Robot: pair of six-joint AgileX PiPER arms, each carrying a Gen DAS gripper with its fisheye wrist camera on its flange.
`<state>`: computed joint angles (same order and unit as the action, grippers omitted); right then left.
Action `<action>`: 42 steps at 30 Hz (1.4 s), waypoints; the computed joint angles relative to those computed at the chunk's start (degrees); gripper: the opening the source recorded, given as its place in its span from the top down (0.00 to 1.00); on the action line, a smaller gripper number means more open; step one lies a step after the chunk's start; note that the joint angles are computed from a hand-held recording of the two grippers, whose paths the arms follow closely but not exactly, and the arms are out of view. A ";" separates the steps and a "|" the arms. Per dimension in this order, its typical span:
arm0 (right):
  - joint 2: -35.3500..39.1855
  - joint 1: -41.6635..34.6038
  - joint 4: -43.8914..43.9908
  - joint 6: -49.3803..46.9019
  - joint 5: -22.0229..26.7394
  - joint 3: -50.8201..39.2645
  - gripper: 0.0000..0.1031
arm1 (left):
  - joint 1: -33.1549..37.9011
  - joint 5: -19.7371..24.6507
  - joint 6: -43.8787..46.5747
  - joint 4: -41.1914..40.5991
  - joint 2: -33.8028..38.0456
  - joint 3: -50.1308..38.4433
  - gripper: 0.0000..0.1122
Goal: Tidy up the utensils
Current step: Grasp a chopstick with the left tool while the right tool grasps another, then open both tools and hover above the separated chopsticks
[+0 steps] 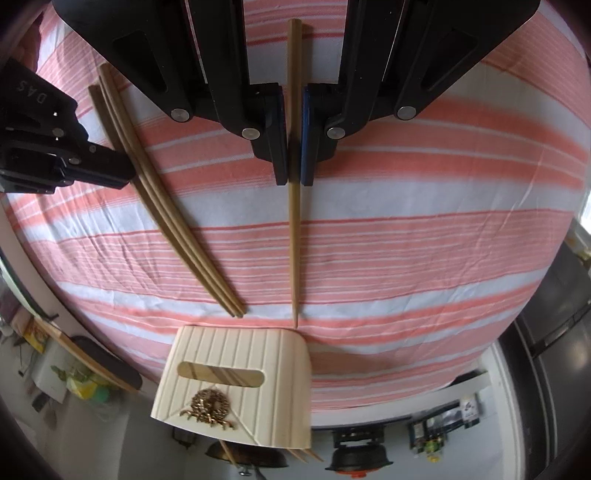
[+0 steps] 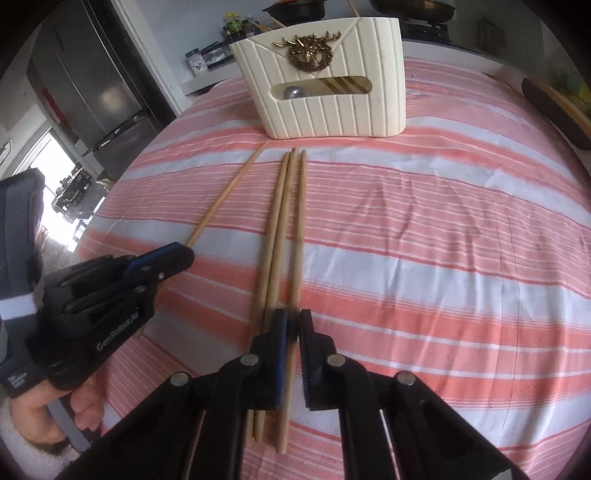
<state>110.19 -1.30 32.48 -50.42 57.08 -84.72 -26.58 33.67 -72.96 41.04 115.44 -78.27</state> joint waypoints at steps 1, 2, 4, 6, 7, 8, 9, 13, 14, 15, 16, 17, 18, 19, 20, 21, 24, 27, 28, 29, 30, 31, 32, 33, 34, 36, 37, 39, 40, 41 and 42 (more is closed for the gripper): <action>-1.26 0.89 -0.90 -0.82 -2.46 1.79 0.94 | -0.07 -0.23 -0.66 0.22 -0.62 0.96 0.95; -2.23 1.37 -1.41 -0.94 -4.22 3.07 0.94 | -0.16 -0.62 -1.11 0.33 -1.31 2.02 0.95; -4.73 1.21 -1.85 -0.53 -8.22 6.94 0.94 | -0.43 -1.77 -2.05 0.69 -3.21 5.04 0.95; -7.40 -0.02 -2.72 -0.84 -11.72 10.64 0.94 | -0.82 -2.82 -3.65 1.66 -5.33 8.36 0.95; -9.32 -1.29 -3.23 -1.59 -14.03 13.43 0.94 | -1.15 -3.34 -4.95 2.46 -6.55 10.28 0.95; -10.46 -2.56 -3.35 -2.54 -15.19 15.04 0.94 | -1.43 -3.83 -5.98 2.99 -7.92 12.34 0.95; -11.90 -4.04 -3.60 -3.62 -16.42 16.96 0.94 | -1.59 -4.38 -6.91 3.43 -9.05 14.03 0.95; -16.47 -11.34 -3.01 -8.71 -19.28 22.73 0.94 | -4.05 -4.27 -13.23 7.70 -13.53 20.71 0.95; -17.38 -13.80 -1.73 -10.98 -19.52 23.94 0.94 | -4.66 -3.90 -14.69 8.58 -14.01 21.54 0.94; -17.68 -15.05 -0.60 -12.35 -19.54 24.34 0.94 | -5.23 -4.06 -16.26 9.68 -14.59 22.58 0.90; -18.03 -16.58 1.40 -14.37 -19.43 24.94 0.93 | -5.52 -4.23 -16.57 9.97 -14.87 22.86 0.86; -17.96 -16.86 2.50 -14.74 -19.17 24.96 0.90 | -5.68 -4.63 -16.85 10.41 -15.00 23.14 0.76; -17.57 -17.51 3.75 -15.46 -17.94 24.56 0.85 | -5.78 -4.99 -16.69 10.64 -14.90 23.11 0.65; -16.69 -18.25 4.81 -16.02 -16.12 23.70 0.67 | -5.77 -5.00 -16.06 10.43 -14.49 22.54 0.61; -16.27 -18.25 5.07 -15.84 -15.59 23.28 0.53 | -5.91 -4.59 -15.31 10.13 -13.86 21.73 0.53; -16.20 -17.73 5.18 -15.48 -15.84 23.29 0.53 | -6.01 -4.05 -14.80 9.98 -13.38 21.06 0.48; -15.23 -16.02 4.16 -15.09 -15.53 22.42 0.52 | -6.59 -1.98 -13.05 9.79 -11.67 19.07 0.41; -15.06 -13.40 2.86 -15.05 -18.98 23.09 0.51 | -7.00 -0.39 -12.33 9.75 -10.72 17.99 0.35; -14.92 -13.43 3.63 -15.67 -19.19 23.19 0.50 | -6.89 -0.44 -12.67 9.96 -10.78 18.21 0.34; -14.59 -13.53 4.81 -16.41 -19.42 23.20 0.50 | -6.77 -0.40 -12.99 10.21 -10.76 18.34 0.31; -14.59 -14.00 6.73 -18.43 -19.89 23.79 0.49 | -6.67 -0.30 -13.04 10.28 -10.66 18.33 0.28; -14.89 -14.33 8.58 -20.51 -20.57 24.69 0.49 | -6.49 -0.31 -13.08 10.16 -10.63 18.36 0.27; -15.18 -14.72 10.36 -22.57 -21.12 25.53 0.49 | -6.38 -0.33 -13.15 10.10 -10.64 18.42 0.25; -15.38 -14.75 10.98 -23.11 -21.50 25.93 0.49 | -6.34 -0.16 -13.11 10.07 -10.49 18.30 0.23; -15.41 -14.73 10.97 -23.12 -21.54 25.96 0.49 | -6.44 0.18 -13.08 9.99 -10.23 18.06 0.22; -15.44 -14.78 11.12 -23.12 -21.40 25.91 0.49 | -6.29 0.89 -12.90 9.38 -9.71 17.48 0.15; -15.53 -14.68 11.19 -23.09 -21.49 26.00 0.49 | -6.17 0.92 -12.94 9.10 -9.63 17.41 0.14; -15.46 -14.59 11.19 -23.20 -21.75 26.03 0.49 | -5.96 0.88 -12.81 8.71 -9.58 17.38 0.12; -15.42 -14.65 11.23 -23.29 -21.77 26.02 0.49 | -6.16 1.21 -12.99 8.84 -9.50 17.28 0.12; -15.41 -14.69 11.27 -23.35 -21.75 26.02 0.49 | -6.26 1.39 -13.13 8.95 -9.47 17.27 0.12; -15.46 -14.73 11.30 -23.42 -21.79 26.06 0.49 | -6.28 1.46 -13.17 8.96 -9.47 17.29 0.11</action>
